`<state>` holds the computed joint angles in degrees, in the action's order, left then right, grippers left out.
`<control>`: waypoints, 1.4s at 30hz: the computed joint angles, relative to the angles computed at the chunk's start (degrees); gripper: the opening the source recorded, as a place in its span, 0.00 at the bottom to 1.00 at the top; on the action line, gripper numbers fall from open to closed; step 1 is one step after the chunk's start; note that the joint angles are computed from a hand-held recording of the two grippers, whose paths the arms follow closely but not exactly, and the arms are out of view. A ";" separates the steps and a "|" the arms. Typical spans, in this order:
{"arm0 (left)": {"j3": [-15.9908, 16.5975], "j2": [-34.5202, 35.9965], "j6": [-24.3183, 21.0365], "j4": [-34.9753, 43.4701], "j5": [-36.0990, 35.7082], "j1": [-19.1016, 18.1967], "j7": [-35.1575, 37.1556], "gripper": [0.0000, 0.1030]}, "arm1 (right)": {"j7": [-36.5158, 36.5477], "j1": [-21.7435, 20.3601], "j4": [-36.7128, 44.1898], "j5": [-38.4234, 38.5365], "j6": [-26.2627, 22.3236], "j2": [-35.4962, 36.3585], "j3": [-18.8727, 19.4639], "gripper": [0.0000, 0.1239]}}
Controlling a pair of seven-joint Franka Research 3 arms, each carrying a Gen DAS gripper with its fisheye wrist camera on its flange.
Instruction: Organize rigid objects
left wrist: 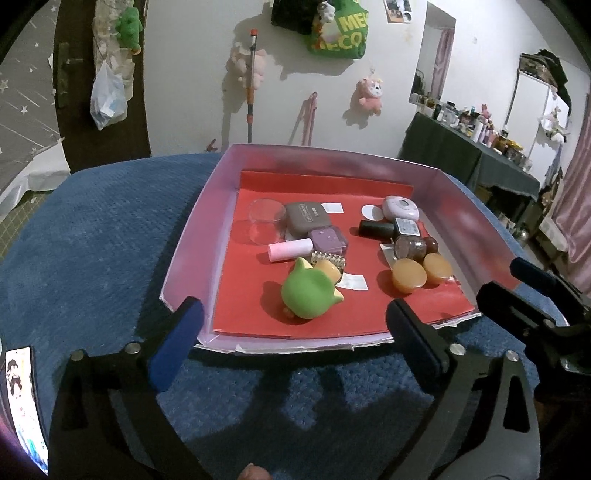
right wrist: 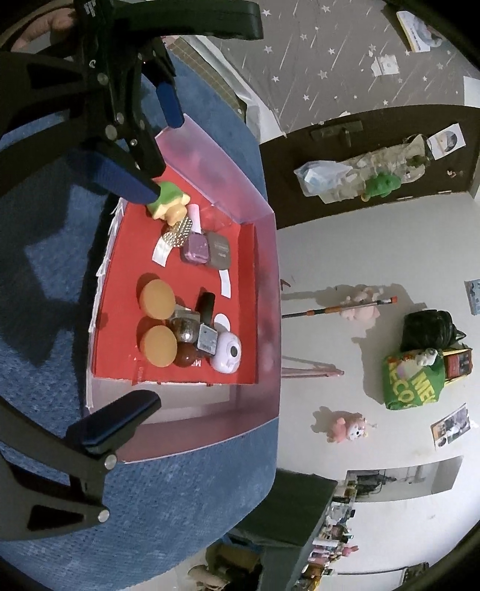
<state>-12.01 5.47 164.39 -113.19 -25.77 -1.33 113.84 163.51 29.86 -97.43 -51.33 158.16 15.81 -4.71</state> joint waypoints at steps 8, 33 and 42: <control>0.38 -0.02 1.23 -1.06 2.78 -0.27 -2.45 1.00 | 0.51 0.11 -0.56 0.28 -0.40 0.15 0.09 0.83; 0.02 1.07 -1.14 -0.68 6.81 0.52 -6.09 1.00 | -2.95 0.23 -1.20 6.52 -0.51 1.02 -0.45 0.83; 0.18 0.97 -1.17 -0.67 7.76 0.27 -6.63 1.00 | -2.08 0.29 -1.61 6.24 -0.31 0.77 -0.75 0.83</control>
<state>-11.83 6.44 163.22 -113.86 -18.01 -1.06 107.20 161.43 30.15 -99.04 -45.09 157.85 16.58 -5.46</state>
